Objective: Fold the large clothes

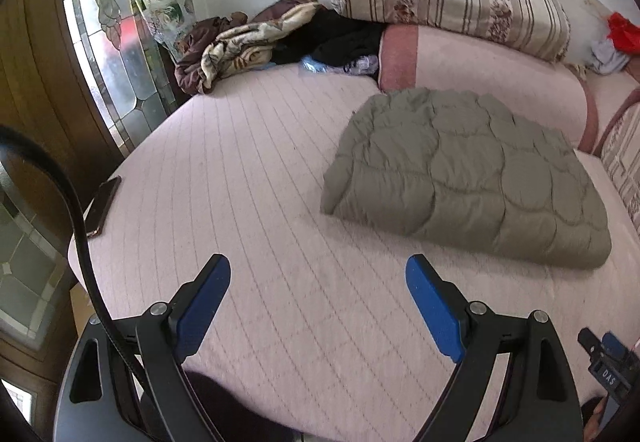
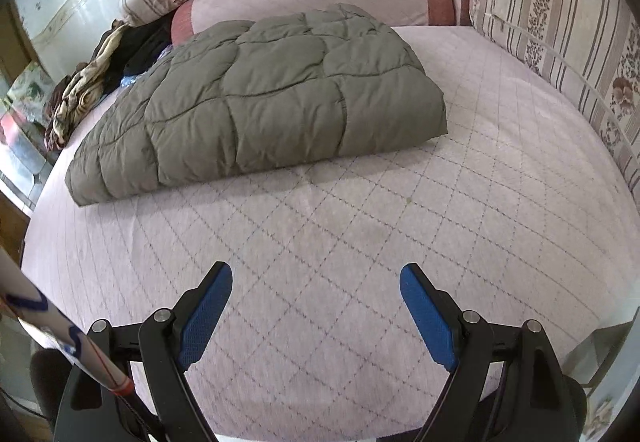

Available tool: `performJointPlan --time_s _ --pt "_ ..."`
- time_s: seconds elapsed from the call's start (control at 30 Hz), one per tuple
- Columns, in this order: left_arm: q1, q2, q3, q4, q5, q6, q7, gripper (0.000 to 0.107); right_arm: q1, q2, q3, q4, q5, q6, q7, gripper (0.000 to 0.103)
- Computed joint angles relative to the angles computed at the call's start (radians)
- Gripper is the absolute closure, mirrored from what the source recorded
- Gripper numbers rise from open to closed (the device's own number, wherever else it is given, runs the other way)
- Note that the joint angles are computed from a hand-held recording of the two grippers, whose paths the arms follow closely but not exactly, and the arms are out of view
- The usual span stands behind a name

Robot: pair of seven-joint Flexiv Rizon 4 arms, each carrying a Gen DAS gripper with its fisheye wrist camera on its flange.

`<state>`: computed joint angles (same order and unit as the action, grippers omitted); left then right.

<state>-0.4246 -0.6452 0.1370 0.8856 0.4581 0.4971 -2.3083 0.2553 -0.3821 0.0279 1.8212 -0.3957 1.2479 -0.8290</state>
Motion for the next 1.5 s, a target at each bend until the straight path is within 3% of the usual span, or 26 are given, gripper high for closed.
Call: performJointPlan --time_s 0.2,0.7,1.5 --pt "-0.007 0.006 -0.019 0.023 -0.024 -0.038 0.031 0.018 0.004 0.020 -0.001 0.026 -0.014 -0.015 0.013 0.014" --pt "-0.037 0.054 -0.026 0.088 0.017 -0.025 0.036 0.018 0.013 0.065 -0.019 0.095 -0.105 0.007 0.084 0.014" --pt "0.010 0.003 -0.041 0.068 -0.072 -0.043 0.064 0.018 0.007 -0.002 0.002 0.009 -0.060 -0.055 0.026 0.014"
